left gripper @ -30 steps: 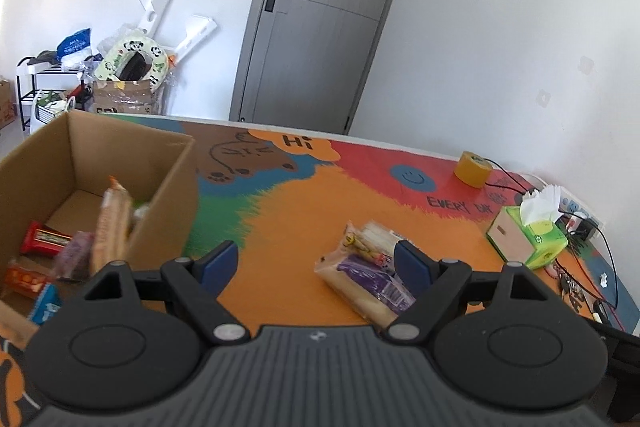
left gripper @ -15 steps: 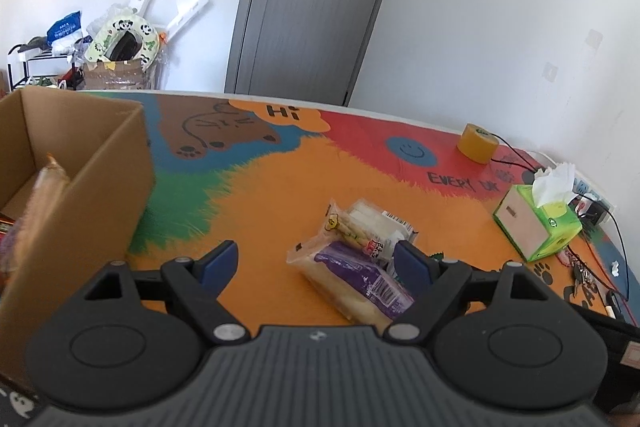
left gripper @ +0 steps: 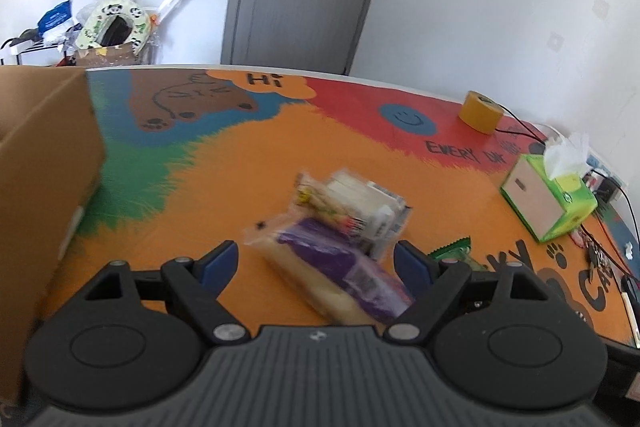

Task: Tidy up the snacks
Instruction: 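Grasp the purple bread roll packet with the left gripper while the right grasps the green packet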

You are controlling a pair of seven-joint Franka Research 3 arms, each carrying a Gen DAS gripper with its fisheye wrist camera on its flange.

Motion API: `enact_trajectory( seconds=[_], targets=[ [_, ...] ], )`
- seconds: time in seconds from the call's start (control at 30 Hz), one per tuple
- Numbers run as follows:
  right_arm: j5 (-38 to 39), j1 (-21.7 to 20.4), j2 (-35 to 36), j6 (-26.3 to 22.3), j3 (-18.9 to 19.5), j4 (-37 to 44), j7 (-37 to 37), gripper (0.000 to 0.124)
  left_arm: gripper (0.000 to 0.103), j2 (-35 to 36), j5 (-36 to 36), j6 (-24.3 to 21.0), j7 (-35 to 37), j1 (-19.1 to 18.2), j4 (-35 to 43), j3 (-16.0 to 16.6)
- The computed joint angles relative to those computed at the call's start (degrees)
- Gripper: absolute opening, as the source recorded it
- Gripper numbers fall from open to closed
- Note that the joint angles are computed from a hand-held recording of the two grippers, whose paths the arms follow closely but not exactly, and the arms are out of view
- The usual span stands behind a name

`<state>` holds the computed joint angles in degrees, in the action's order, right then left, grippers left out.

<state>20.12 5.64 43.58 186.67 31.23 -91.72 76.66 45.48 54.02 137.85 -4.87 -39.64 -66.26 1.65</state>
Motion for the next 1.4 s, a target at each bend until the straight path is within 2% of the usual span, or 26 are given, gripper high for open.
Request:
enact_trajectory(
  seconds=[0.23,0.37,0.5,0.6,0.67,0.73,0.83,0.93,1.03,1.4],
  targets=[
    [0.15,-1.23,-3.06,2.71,-1.23,-4.89,2.54,0.029,0.084,8.38,-5.79,-3.55,7.21,-0.64,12.24,-0.87],
    [-1.59,-2.73,-4.12,4.23,-0.58,-7.47,4.40,0.029,0.084,10.28,-7.64,-5.83,9.14,-2.04,14.99,0.50],
    [-3.80,-3.07,-4.55,5.30,-0.60,-8.80,6.84,0.029,0.084,8.79,-6.96,-5.07,9.39,-2.63,12.26,1.29],
    [-5.59,-3.31,-4.71,5.31,-0.37,-9.29,8.38,0.029,0.080,6.79,-6.19,-4.91,8.56,-3.01,9.11,1.46],
    [-6.66,-3.32,-4.71,5.23,-0.26,-9.39,9.12,0.029,0.072,4.56,-4.69,-3.52,5.52,-3.31,5.33,1.89],
    [-7.58,-3.34,-4.64,5.09,-0.06,-9.39,9.69,0.029,0.058,2.17,-2.76,-2.28,2.67,-3.40,1.40,1.95],
    [-8.72,-3.29,-4.55,5.33,0.23,-9.60,10.22,0.029,0.045,-0.50,-0.69,-1.38,-0.01,-2.91,-2.70,1.18],
    [-9.68,-3.35,-4.71,6.07,0.63,-10.31,10.99,0.029,0.036,-3.11,1.07,0.54,-2.09,-1.95,-6.70,0.14],
    [-10.72,-3.10,-5.07,6.66,0.56,-10.81,12.00,0.029,0.032,-5.45,3.05,2.02,-4.99,-1.35,-10.24,-0.49],
    [-16.14,-3.03,-7.24,9.54,0.24,-13.63,16.41,0.028,0.029,-11.74,11.12,2.95,-13.26,-0.04,-18.41,-2.63]
  ],
)
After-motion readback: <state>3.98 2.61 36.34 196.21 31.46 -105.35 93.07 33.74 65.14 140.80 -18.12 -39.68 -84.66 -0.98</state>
